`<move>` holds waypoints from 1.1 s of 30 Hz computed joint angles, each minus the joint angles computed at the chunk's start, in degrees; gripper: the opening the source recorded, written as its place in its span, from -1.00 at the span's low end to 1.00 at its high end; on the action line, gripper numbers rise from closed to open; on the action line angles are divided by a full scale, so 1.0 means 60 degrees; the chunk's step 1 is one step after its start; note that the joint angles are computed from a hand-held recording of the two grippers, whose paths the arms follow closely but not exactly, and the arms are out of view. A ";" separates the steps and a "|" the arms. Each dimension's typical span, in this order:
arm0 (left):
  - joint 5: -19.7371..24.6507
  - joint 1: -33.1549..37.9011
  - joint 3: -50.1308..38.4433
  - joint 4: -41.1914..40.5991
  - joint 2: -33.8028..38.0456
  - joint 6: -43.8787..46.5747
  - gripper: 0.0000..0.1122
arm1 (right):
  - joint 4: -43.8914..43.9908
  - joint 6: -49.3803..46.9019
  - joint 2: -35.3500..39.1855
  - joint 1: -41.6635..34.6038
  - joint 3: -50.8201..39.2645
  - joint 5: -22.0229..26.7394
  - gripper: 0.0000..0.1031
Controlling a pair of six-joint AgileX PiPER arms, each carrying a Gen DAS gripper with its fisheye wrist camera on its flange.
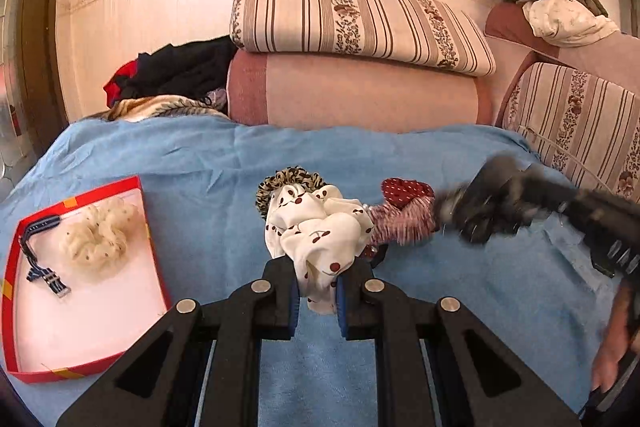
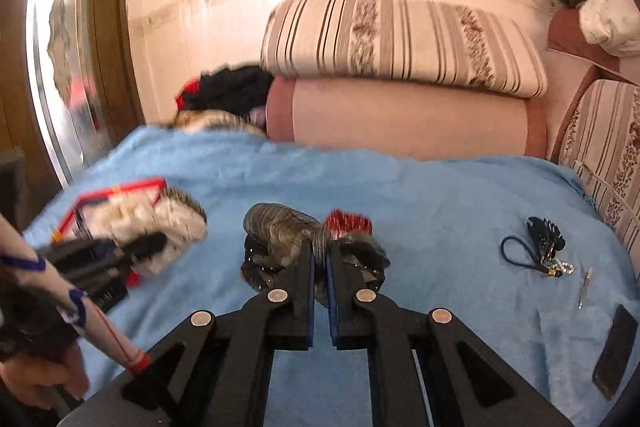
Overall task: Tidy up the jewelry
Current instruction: 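Carry both held scrunchies over to the red box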
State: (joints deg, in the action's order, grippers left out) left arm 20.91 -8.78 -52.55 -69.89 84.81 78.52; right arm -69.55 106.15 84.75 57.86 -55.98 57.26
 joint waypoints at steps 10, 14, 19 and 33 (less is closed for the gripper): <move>0.0364 0.0424 0.0002 0.0260 -0.0025 -0.0108 -0.76 | 0.0729 0.0257 -0.0543 -0.0618 0.0768 -0.1514 -0.89; 0.0656 0.0694 -0.0036 0.0149 -0.0049 -0.0031 -0.76 | 0.0493 0.0458 -0.0549 -0.0461 0.0797 -0.1448 -0.89; 0.1270 0.1151 0.0042 -0.0636 -0.0170 0.0728 -0.76 | -0.0165 0.0752 -0.0490 0.0073 0.0621 -0.0811 -0.89; 0.4215 0.0694 -0.1618 0.3375 0.1658 -0.2432 -0.70 | 0.0041 0.0836 -0.0747 -0.0053 0.0763 -0.0783 -0.89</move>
